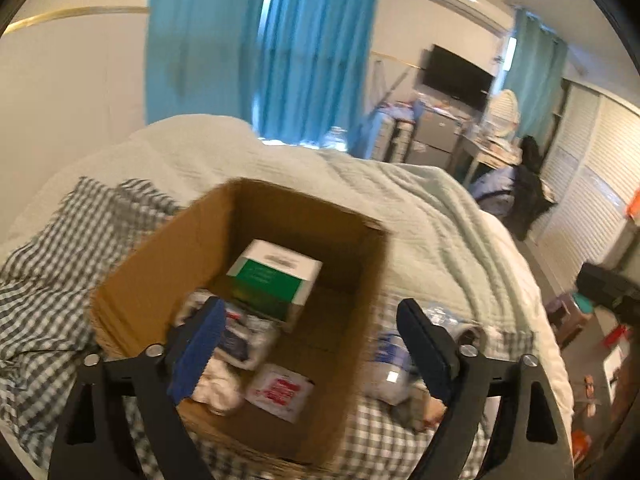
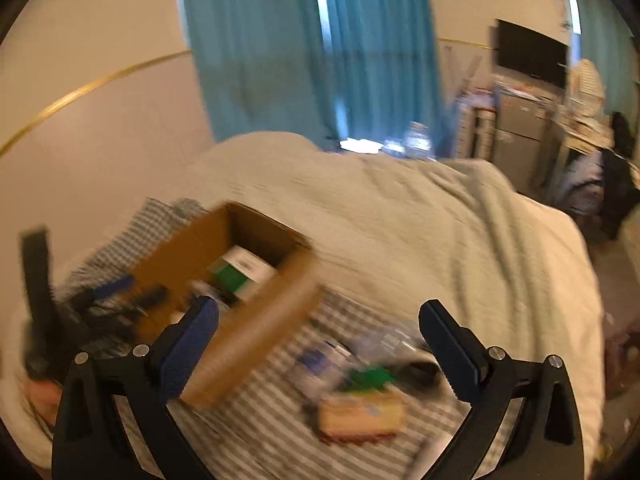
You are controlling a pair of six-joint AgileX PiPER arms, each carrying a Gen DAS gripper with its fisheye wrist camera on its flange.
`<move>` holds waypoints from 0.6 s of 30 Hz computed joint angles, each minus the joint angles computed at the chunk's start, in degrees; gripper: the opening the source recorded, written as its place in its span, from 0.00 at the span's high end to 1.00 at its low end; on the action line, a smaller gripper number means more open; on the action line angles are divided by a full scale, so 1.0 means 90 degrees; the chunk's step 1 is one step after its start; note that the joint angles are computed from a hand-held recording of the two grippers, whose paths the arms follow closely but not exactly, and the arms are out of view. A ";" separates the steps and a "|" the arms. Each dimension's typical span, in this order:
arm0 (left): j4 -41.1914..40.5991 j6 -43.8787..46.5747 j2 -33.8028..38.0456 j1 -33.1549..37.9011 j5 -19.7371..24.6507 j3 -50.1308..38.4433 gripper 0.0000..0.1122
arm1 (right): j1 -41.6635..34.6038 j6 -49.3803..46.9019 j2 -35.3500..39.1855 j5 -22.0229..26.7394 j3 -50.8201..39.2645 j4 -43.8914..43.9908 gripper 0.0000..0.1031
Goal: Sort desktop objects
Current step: 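Carry packet and green-white box over the cardboard box and release both, then grasp white plastic bottle with right tool while left tool grasps barcoded medicine box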
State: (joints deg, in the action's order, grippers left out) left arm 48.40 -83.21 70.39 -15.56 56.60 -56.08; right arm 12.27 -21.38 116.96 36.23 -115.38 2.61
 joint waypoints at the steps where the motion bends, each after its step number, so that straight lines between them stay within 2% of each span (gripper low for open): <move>1: 0.0025 -0.0045 0.0103 -0.0147 -0.0064 -0.0062 0.19 | -0.0181 0.0076 -0.0123 -0.0117 0.0276 -0.0015 0.02; 6: 0.0202 -0.0275 0.0934 -0.0873 -0.0290 -0.0513 0.19 | -0.1056 0.0447 -0.0234 -0.0185 0.0866 0.0171 0.02; 10: 0.0022 -0.0326 0.1614 -0.1005 -0.0680 -0.0743 0.19 | -0.1453 0.0822 0.0021 -0.0110 0.0827 0.0164 0.02; 16: -0.0406 -0.0199 0.2737 -0.0965 -0.1493 -0.0849 0.19 | -0.1787 0.1029 0.0889 0.0464 0.0279 -0.0034 0.02; 18: -0.0626 -0.0047 0.3027 -0.0903 -0.1694 -0.0850 0.19 | -0.1836 0.1079 0.1338 0.0837 -0.0151 -0.0098 0.03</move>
